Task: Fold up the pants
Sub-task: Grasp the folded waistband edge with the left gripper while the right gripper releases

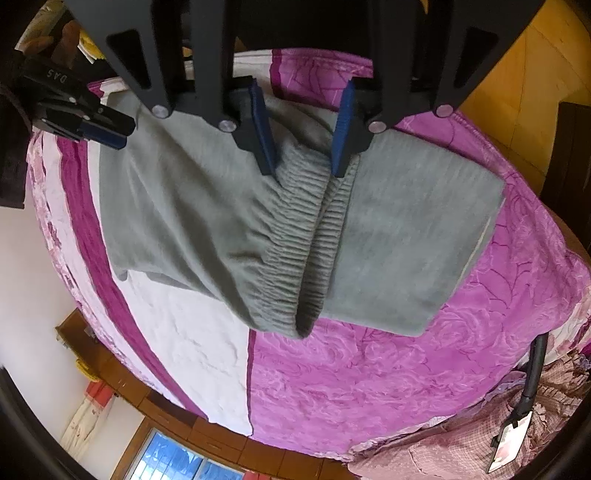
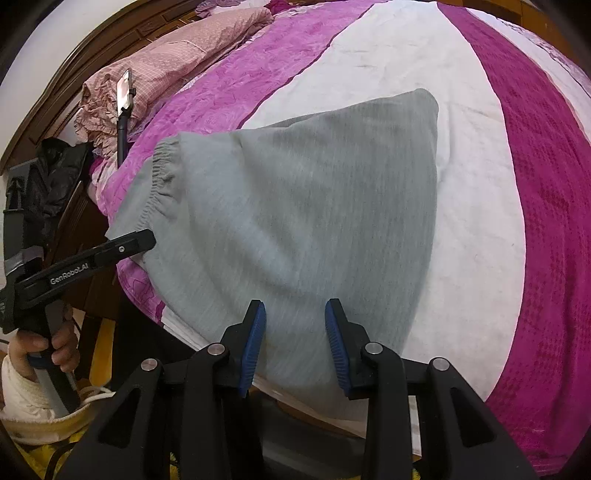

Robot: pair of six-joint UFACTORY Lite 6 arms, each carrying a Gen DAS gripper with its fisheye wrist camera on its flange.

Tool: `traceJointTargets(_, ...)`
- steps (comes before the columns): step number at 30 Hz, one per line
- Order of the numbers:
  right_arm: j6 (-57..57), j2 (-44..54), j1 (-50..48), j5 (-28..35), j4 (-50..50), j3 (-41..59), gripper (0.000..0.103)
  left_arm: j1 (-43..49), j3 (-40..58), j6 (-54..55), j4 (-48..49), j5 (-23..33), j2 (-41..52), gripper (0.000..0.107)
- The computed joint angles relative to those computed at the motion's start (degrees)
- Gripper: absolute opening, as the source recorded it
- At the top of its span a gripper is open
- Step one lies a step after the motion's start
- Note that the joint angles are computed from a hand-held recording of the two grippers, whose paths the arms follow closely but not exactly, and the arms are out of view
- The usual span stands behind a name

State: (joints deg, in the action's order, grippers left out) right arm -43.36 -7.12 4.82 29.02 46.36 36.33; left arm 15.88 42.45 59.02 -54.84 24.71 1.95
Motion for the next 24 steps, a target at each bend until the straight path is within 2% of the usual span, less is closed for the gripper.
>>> traceJointTargets(2, -0.4, 0.0, -0.2, 0.2, 0.4, 0.0, 0.027, 1.8, -0.7, 4.7, -4.0, 1.3, -0.7, 0.021)
traceJointTargets(4, -0.8, -0.5, -0.6, 0.7, 0.9, -0.2, 0.027, 4.3, -1.2, 7.1, -5.9, 4.8, -3.0, 0.021)
traceJointTargets(8, -0.5, -2.4, -0.7, 1.5, 0.4, -0.7, 0.027, 7.5, -2.9, 6.9, -3.4, 8.2, -9.6, 0.021)
traceJointTargets(10, 0.1, -2.1, 0.2, 1.1, -0.1, -0.6, 0.027, 7.7, -3.0, 6.8, -2.1, 8.1, -9.0, 0.021)
traceJointTargets(13, -0.2, 0.5, 0.0, 1.2, 0.1, 0.0, 0.027, 7.7, -2.5, 6.5, -1.9, 5.4, -1.9, 0.022)
traceJointTargets(16, -1.8, 2.1, -0.6, 1.7, 0.9, 0.4, 0.027, 9.4, -1.7, 9.0, -4.6, 6.7, 2.6, 0.025)
traceJointTargets(24, 6.7, 3.6, 3.0, 5.4, -9.6, 9.9, 0.027, 8.3, -3.1, 4.3, 0.7, 7.0, -5.1, 0.027)
